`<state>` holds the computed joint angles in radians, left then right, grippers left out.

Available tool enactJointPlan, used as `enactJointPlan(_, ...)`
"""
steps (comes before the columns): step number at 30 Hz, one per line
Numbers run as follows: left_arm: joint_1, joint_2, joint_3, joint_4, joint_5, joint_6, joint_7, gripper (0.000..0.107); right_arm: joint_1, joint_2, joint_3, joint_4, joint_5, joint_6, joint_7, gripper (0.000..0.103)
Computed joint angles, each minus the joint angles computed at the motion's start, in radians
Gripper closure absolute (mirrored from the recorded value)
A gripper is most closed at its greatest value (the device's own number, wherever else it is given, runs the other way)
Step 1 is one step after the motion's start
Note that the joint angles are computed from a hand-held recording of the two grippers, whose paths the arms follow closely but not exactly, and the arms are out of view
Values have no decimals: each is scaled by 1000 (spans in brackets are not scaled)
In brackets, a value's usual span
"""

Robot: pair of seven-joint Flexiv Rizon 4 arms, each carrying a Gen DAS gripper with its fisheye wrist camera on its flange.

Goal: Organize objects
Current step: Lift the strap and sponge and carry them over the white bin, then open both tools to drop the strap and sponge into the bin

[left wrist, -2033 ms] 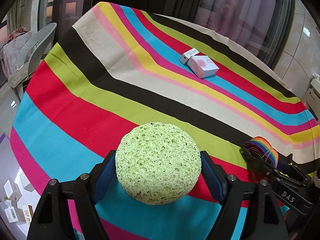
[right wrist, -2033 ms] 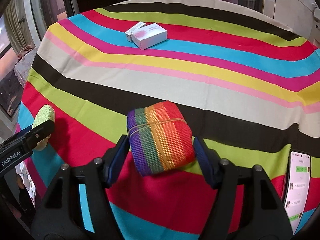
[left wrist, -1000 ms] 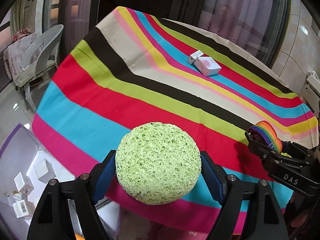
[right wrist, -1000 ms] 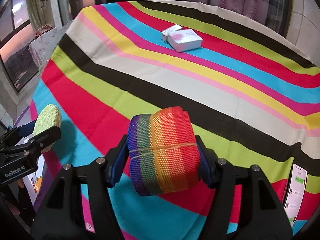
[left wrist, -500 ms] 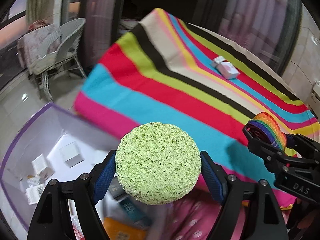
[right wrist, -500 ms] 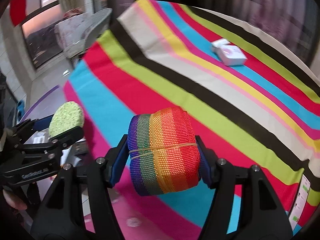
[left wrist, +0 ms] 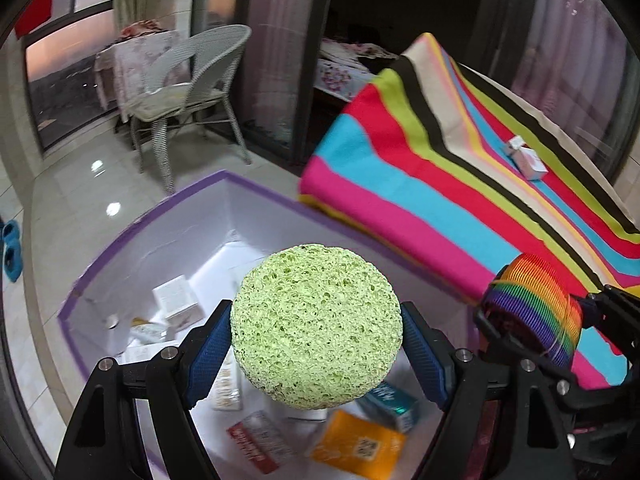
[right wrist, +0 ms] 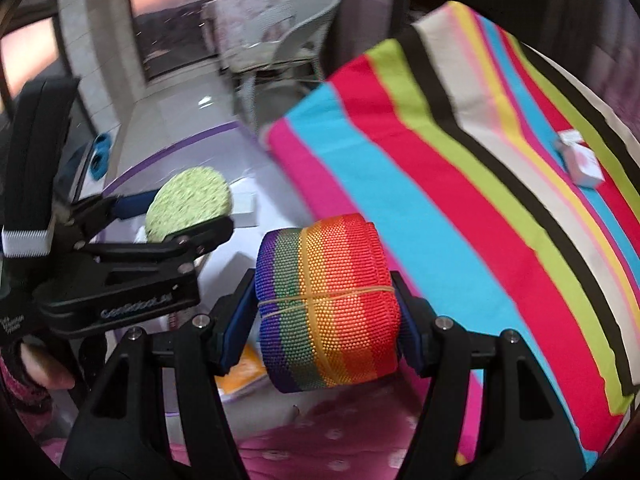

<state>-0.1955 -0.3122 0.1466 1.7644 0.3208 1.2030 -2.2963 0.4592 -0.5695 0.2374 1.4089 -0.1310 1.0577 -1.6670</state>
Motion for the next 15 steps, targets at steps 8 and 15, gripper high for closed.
enactJointPlan(8,16,53,25,62,56,-19,-51,26,39,-23,17,-14,-15,-18,-52,37)
enactJointPlan(15,22,72,42,30,181,-139,-146,25,62,-42,29,-18,-14,-6,-97,37)
